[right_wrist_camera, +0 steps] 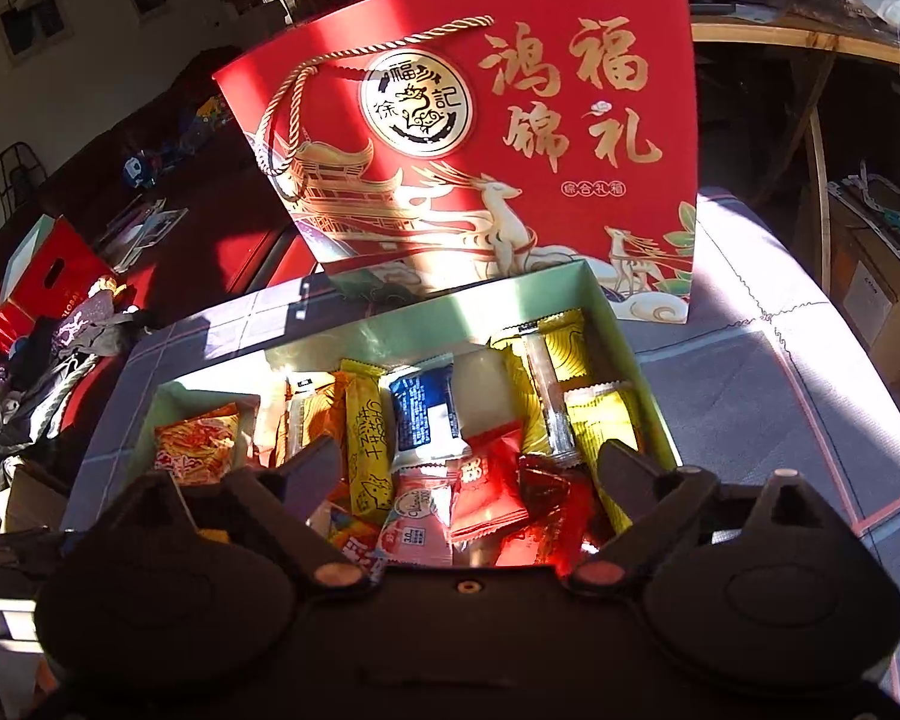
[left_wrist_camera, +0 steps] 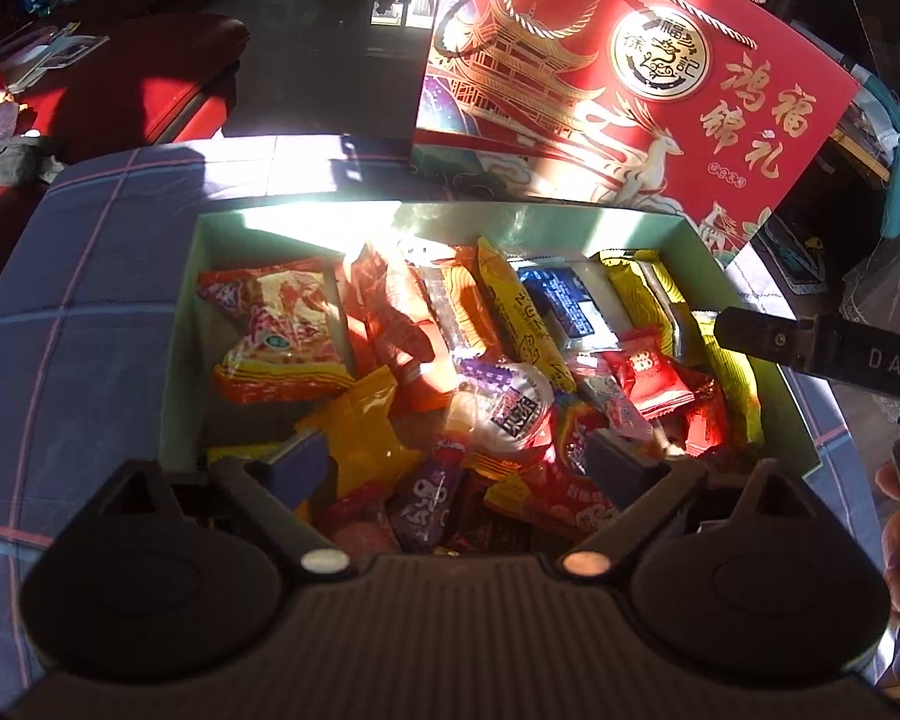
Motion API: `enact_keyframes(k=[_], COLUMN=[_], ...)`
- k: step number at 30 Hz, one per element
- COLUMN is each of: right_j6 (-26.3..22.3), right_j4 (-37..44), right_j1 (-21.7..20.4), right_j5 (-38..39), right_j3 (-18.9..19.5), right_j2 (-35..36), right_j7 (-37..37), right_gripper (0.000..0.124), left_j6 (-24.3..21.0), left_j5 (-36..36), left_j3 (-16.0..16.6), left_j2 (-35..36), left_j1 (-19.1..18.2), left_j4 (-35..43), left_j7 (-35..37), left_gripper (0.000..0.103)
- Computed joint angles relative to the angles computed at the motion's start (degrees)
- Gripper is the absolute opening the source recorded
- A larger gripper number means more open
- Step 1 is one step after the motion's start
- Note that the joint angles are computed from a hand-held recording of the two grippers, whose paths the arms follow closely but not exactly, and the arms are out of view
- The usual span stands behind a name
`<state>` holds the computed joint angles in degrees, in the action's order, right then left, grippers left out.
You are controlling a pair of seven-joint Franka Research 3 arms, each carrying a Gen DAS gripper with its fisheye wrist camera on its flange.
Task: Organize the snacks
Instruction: 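Carry lollipop and red pack into the green box, open both grippers, then move both grippers back to the last two snacks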
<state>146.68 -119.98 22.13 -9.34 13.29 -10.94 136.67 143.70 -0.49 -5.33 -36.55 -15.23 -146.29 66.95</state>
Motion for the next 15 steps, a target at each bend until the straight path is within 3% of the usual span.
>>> enact_keyframes(k=[15], right_j6=[-5.4], right_j4=[-2.1], right_j1=[1.1], right_j5=[0.5], right_j3=[3.5], right_j2=[-7.3], right_j7=[4.5], right_gripper=[0.103], left_j6=[-4.9], left_j5=[0.6], left_j3=[-0.6], left_j2=[-11.0], left_j1=[-1.3], left_j4=[-3.7], left_j7=[-2.2], left_gripper=[0.103])
